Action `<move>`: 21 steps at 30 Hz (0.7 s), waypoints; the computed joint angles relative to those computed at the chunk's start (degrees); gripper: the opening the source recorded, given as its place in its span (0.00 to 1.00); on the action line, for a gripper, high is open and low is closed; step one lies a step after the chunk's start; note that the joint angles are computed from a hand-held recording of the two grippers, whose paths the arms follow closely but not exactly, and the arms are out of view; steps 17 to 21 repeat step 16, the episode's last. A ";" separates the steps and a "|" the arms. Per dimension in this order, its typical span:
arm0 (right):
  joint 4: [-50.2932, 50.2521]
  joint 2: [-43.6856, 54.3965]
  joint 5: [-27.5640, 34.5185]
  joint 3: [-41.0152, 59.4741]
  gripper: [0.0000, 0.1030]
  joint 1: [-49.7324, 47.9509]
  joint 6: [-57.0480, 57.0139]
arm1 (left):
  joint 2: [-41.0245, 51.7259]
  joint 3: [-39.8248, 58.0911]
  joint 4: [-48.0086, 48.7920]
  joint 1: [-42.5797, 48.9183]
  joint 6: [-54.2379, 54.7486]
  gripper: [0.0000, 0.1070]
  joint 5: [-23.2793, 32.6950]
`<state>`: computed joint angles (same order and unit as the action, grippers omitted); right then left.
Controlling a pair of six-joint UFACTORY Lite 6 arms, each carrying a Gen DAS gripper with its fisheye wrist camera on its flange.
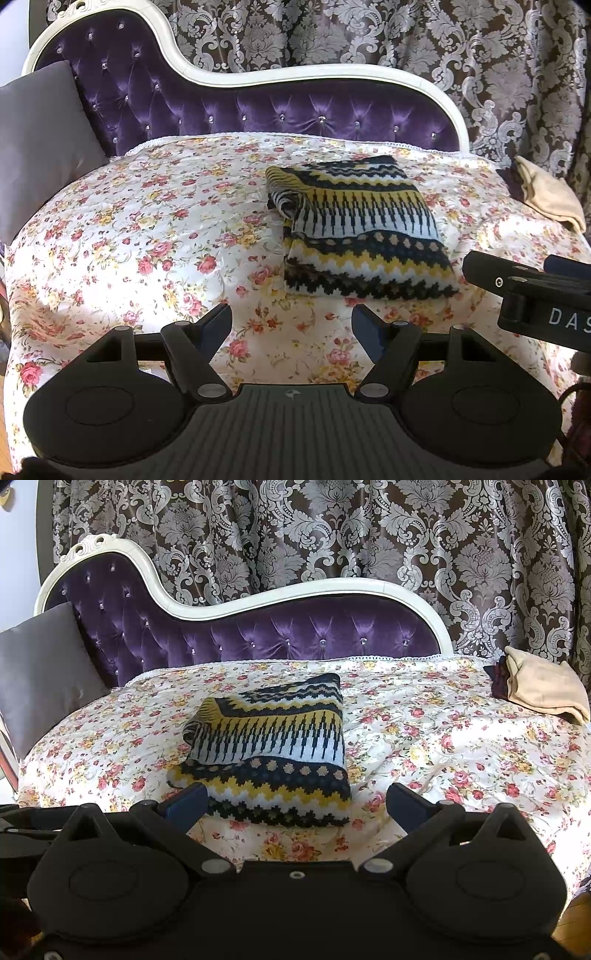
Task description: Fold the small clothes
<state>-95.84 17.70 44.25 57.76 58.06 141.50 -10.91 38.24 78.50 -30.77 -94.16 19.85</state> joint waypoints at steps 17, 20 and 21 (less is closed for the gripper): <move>-0.10 0.41 -0.83 0.20 0.99 -0.15 1.31 | 0.32 0.06 -0.63 0.31 1.11 0.66 -0.94; -0.10 0.41 -0.83 0.20 0.99 -0.15 1.31 | 0.32 0.06 -0.63 0.31 1.11 0.66 -0.94; -0.10 0.41 -0.83 0.20 0.99 -0.15 1.31 | 0.32 0.06 -0.63 0.31 1.11 0.66 -0.94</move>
